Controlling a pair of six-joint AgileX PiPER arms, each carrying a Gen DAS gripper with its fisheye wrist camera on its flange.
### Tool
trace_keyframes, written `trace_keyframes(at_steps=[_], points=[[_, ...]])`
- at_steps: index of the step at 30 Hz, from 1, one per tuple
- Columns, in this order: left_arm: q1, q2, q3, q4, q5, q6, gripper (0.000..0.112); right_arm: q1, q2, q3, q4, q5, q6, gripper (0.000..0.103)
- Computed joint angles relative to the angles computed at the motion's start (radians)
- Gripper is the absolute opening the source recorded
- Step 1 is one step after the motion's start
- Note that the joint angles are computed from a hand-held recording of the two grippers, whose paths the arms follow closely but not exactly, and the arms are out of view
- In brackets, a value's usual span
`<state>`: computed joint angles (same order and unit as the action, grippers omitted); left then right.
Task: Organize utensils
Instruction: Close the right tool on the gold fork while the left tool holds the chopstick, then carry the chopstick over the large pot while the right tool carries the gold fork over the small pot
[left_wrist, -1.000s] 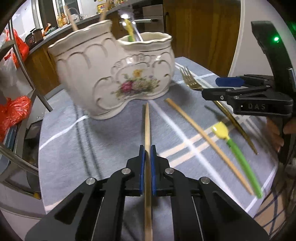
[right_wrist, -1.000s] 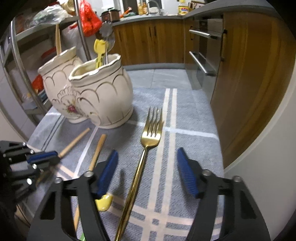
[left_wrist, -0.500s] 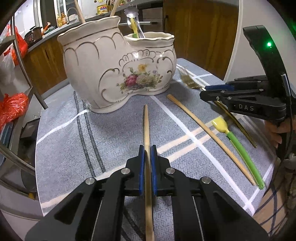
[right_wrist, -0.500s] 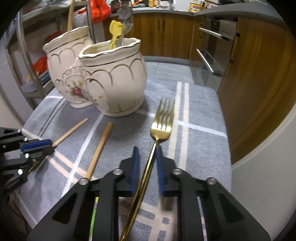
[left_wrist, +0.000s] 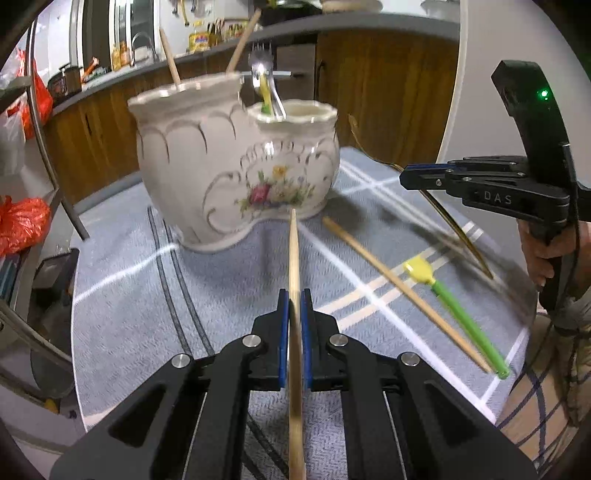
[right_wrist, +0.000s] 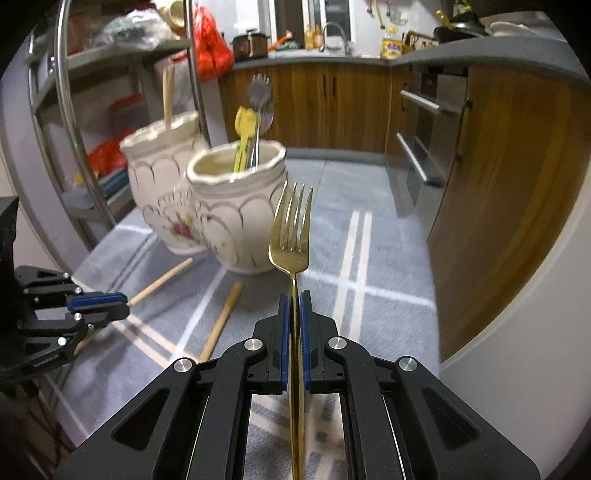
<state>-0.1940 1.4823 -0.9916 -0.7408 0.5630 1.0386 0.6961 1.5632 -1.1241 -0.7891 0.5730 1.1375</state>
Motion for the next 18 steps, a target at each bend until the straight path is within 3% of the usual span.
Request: trace_keyframes(at_steps=[7, 12, 18], points=[[0.070, -0.037, 0.039, -0.234, 0.054, 0.240, 0.006, 0.058, -0.059, 0.050, -0.298, -0.011, 0.263, 0.006], [0.092, -0.093, 0.081, -0.354, 0.039, 0.392, 0.006, 0.099, -0.084, 0.083, -0.498, 0.014, 0.444, 0.006], [0.129, -0.151, 0.136, -0.572, 0.062, 0.593, 0.006, 0.187, -0.108, 0.148, -0.818, 0.185, 0.757, 0.006]])
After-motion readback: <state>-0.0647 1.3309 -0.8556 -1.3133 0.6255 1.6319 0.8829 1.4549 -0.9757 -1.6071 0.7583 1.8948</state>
